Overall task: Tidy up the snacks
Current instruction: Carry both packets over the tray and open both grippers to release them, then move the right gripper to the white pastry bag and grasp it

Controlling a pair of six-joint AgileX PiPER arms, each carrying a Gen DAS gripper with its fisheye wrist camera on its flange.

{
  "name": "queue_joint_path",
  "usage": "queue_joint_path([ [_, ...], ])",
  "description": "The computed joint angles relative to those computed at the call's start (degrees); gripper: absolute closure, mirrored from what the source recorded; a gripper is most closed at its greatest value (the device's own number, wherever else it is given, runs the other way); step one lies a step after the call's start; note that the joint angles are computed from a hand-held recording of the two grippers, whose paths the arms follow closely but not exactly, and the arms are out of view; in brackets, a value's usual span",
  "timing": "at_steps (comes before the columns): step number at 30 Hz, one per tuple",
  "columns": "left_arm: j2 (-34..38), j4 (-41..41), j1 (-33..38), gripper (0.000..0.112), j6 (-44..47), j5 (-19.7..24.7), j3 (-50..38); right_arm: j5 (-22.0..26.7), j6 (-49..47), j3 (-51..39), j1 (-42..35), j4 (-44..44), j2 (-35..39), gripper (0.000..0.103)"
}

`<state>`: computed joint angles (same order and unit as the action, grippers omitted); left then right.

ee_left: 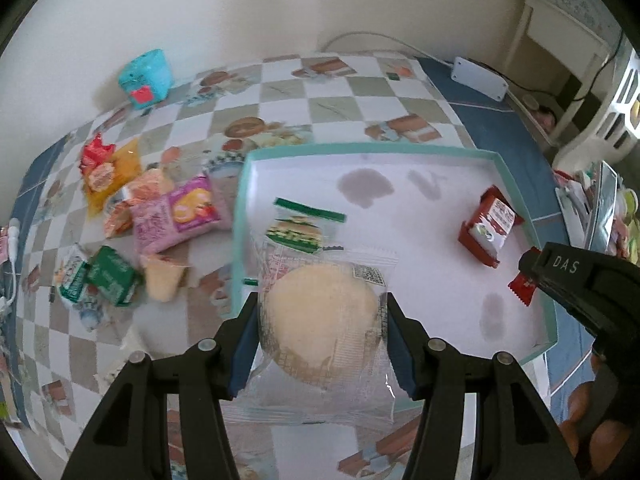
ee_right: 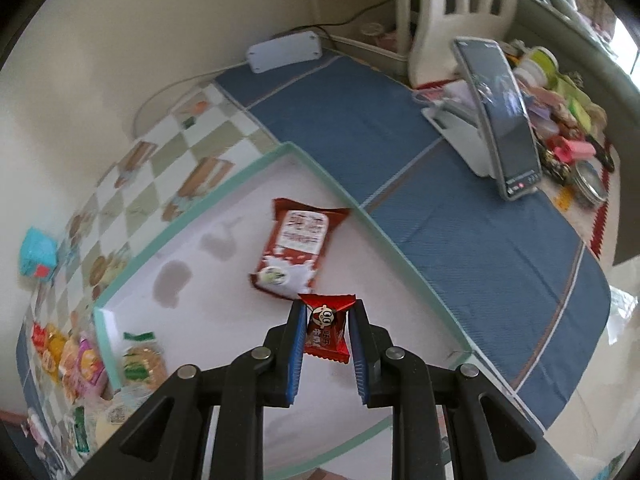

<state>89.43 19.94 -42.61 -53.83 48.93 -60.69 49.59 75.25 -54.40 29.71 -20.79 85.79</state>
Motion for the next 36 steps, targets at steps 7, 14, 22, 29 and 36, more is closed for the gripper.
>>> queue_joint_path([
  [7,1.93,0.55,-0.80,0.053,-0.67,-2.04,-0.64,0.69,1.00,0.18,-0.75,-0.48,0.56,0.080],
  [14,1.96,-1.99,0.64,0.050,1.51,-2.71,-0.22,1.50,1.24,-0.38,-0.56,-0.34,1.66,0.080],
  [22,1.45,-0.89,2.41,0.043,-1.15,-0.90,0.34,2.13,-0.15,-1.34,-0.34,0.72,3.57,0.046],
  [29,-0.74,-0.62,9.06,0.031,-7.64,2.87,2.96,2.25,-0.45,-2.43,0.90,0.75,4.90,0.020],
  [36,-4.15,-2.04,18.65,0.023,-5.87,4.88,6.87,2.13,-1.98,-5.63,4.74,0.19,7.60,0.000],
])
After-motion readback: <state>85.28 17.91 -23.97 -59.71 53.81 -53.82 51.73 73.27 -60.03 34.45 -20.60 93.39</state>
